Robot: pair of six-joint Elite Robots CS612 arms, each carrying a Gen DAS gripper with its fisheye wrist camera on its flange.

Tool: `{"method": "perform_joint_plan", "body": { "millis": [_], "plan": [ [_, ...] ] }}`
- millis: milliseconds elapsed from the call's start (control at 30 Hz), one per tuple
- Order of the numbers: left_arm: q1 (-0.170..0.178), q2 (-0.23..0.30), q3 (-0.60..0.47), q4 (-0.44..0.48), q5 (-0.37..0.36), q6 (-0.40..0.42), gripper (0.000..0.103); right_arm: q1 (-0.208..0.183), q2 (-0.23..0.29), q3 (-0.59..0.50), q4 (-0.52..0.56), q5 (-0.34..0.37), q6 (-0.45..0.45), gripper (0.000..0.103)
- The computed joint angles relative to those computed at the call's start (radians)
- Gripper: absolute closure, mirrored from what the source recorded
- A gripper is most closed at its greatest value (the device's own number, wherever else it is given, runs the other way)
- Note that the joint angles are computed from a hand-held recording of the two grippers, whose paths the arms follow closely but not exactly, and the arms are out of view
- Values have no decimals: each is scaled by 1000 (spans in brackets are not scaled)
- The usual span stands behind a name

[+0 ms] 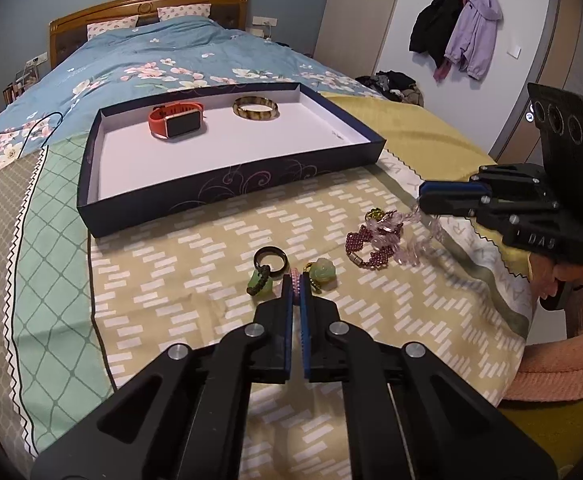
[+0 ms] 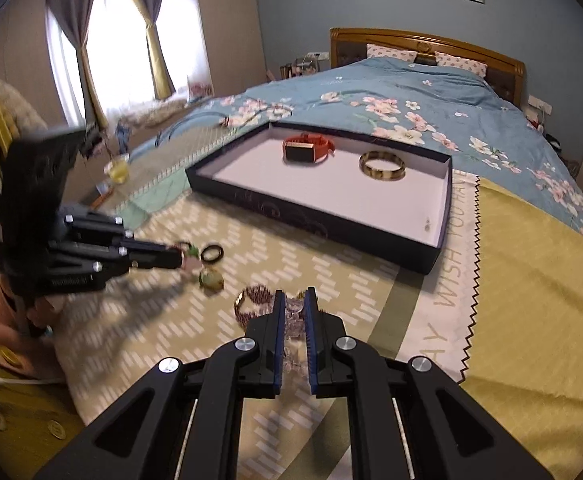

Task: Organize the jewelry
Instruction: 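Grasp the clear bead bracelet with the right tool while the left tool grasps the pink hair tie, then carry the bracelet with the right tool into the box while the left tool carries the hair tie there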

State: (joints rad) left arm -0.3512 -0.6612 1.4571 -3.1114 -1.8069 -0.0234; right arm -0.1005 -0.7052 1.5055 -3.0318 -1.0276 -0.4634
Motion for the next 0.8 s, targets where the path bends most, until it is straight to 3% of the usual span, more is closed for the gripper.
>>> {"method": "perform_joint_plan", "body": {
  "millis": [233, 800],
  "plan": [
    [4, -11, 18, -49, -19, -12, 99, -11, -7, 0, -37, 57, 68, 95],
    [8, -19, 20, -94, 4, -27, 100, -11, 5, -38, -117, 80, 183, 95]
  ]
}}
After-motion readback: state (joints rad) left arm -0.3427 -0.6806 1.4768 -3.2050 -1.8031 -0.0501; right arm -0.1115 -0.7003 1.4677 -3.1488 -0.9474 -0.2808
